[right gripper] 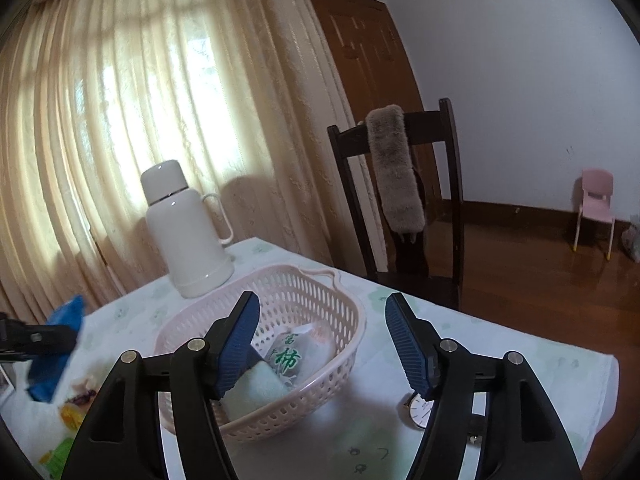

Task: Organize snacks
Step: 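Carry the blue foil pack into the basket and open the left tool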

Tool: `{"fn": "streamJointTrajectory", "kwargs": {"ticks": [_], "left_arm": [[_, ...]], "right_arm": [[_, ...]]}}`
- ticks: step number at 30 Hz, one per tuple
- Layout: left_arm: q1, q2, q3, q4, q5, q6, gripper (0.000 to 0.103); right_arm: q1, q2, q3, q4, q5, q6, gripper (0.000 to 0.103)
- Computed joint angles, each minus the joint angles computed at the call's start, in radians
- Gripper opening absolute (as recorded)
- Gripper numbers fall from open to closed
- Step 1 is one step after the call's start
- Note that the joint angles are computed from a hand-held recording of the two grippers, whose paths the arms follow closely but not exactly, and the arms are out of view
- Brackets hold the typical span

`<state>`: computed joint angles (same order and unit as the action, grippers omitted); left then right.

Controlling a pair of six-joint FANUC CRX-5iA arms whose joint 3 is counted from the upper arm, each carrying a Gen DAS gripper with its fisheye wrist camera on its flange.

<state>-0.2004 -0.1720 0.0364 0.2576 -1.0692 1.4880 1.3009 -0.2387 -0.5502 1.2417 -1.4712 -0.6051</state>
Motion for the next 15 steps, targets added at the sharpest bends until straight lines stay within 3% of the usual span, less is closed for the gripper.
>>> {"fn": "streamJointTrajectory", "kwargs": {"ticks": [6, 7, 9, 15], "left_arm": [[-0.082, 0.095, 0.082, -0.006, 0.029, 0.005, 0.038], [-0.089, 0.108, 0.092, -0.006, 0.028, 0.009, 0.041], [-0.097, 0.131, 0.108, 0.001, 0.020, 0.027, 0.065], [-0.079, 0.100, 0.071, -0.048, 0.033, 0.109, 0.069]], "right_arm": [[-0.009, -0.006, -0.002, -0.007, 0.021, -0.010, 0.067], [-0.009, -0.006, -0.003, -0.004, 0.020, -0.009, 0.067], [-0.007, -0.005, -0.005, 0.003, 0.015, -0.013, 0.067], [-0.010, -0.010, -0.006, -0.007, 0.023, -0.015, 0.068]]}}
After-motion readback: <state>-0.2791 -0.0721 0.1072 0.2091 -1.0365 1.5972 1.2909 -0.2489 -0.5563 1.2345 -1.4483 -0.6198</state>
